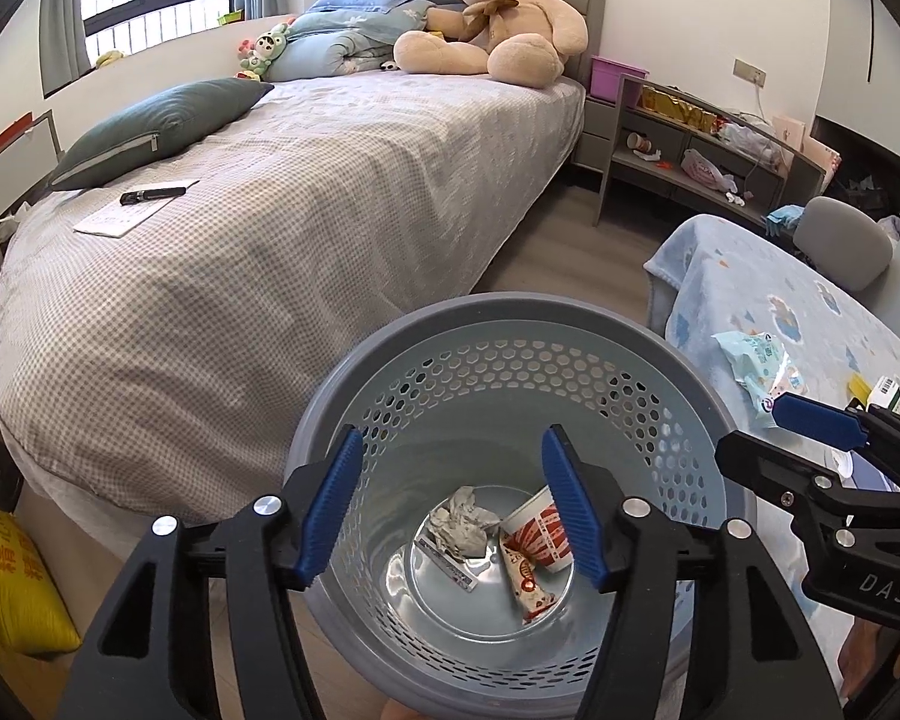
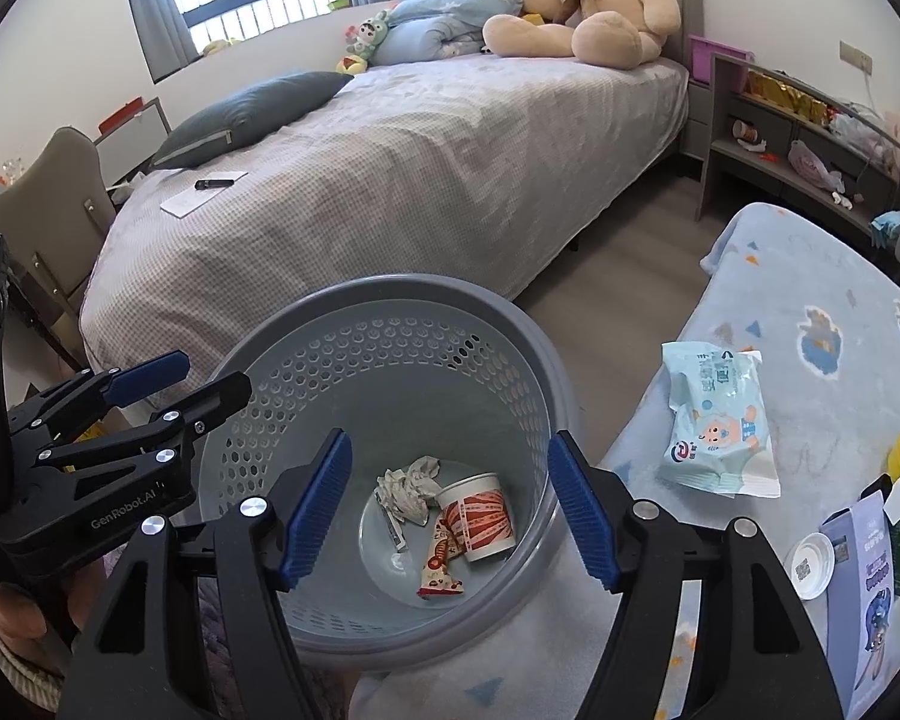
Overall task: Collect trash
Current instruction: 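Move both tools back from the wastebasket toward the table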
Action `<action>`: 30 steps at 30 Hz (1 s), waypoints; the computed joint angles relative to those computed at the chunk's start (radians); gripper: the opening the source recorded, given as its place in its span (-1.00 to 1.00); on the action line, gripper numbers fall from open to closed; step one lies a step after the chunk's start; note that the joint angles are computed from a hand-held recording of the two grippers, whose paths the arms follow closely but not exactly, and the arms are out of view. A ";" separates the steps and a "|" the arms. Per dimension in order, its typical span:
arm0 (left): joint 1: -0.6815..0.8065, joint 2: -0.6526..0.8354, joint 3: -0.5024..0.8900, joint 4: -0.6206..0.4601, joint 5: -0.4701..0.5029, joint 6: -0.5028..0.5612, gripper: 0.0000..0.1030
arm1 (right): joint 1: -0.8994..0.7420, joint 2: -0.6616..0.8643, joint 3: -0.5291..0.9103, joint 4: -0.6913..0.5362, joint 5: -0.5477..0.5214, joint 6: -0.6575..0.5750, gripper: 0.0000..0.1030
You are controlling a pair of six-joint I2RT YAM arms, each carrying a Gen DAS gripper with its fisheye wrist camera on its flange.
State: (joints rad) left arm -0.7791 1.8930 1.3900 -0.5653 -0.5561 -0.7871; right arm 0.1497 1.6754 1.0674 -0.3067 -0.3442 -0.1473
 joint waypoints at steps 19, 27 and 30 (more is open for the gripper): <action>-0.028 0.008 0.019 -0.019 -0.049 -0.005 0.28 | -0.029 -0.036 -0.046 0.018 0.006 0.012 0.32; -0.045 0.002 0.014 0.000 -0.050 0.008 0.32 | -0.088 -0.083 -0.092 0.019 0.002 0.023 0.33; -0.056 0.000 0.016 0.007 -0.055 0.014 0.32 | -0.128 -0.104 -0.110 0.010 -0.015 0.036 0.33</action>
